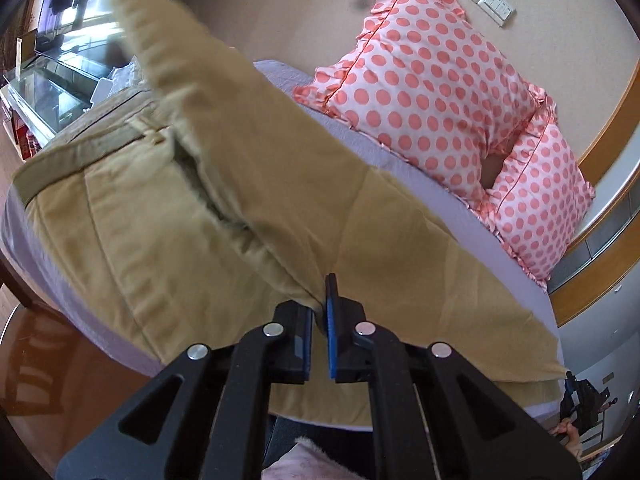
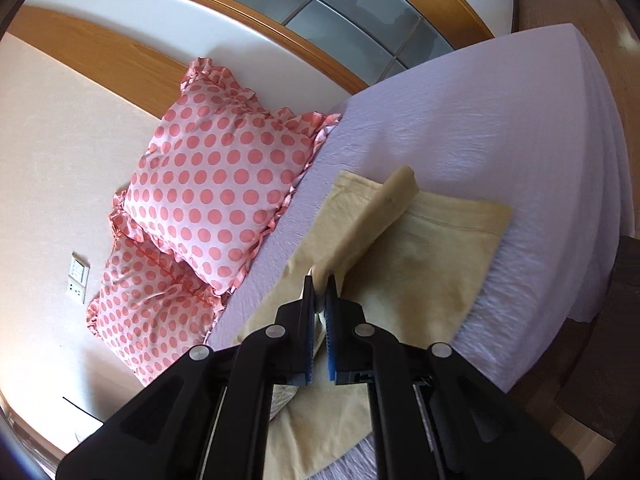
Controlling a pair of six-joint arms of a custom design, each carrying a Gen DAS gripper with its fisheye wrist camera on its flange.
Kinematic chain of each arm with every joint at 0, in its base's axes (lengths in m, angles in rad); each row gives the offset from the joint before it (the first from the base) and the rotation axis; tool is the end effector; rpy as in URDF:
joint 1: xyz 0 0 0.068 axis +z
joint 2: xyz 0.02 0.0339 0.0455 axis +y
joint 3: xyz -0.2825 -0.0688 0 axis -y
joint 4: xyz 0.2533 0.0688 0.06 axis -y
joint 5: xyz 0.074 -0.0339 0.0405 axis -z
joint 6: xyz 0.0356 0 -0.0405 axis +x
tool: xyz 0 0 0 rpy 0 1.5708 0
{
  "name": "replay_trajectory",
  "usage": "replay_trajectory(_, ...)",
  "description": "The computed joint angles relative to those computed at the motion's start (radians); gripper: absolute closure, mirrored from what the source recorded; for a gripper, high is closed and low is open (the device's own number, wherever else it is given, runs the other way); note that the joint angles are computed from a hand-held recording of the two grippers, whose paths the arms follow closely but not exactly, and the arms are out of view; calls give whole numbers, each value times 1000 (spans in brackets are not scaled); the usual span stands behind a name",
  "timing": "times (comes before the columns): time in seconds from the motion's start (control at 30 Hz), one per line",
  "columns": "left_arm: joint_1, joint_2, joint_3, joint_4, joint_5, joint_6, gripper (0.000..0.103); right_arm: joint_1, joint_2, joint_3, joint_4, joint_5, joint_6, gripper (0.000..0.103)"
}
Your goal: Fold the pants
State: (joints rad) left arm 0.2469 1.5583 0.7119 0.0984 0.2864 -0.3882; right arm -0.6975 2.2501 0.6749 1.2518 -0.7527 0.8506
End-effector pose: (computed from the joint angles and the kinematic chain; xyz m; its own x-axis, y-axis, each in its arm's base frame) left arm 0.3016 0.0657 0.1725 -0.5977 -0.5251 -0.6058 -0.2808 0.8449 -0.4553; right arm 0.2848 -0.2069 0.0480 -0.1817 0.8680 -0.4620 0.1646 0.4901 0.8560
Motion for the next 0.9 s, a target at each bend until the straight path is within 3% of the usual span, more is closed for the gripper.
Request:
replay_trajectory(0.1, -17, -20, -56, 44, -33, 12, 97, -15, 14, -15, 13, -7, -11, 98)
replay_trajectory(0.57, 19, -5, -161, 177, 58, -10, 97, -42, 17, -49, -41, 18, -70, 97)
replay_trajectory(0.8, 30, -23, -193, 217, 78, -7, 97, -43, -4, -128, 45, 51, -109, 98)
replay_trajectory(0.9, 40, -30, -199, 223, 88, 8, 96, -41, -31, -149, 12, 84, -150, 97)
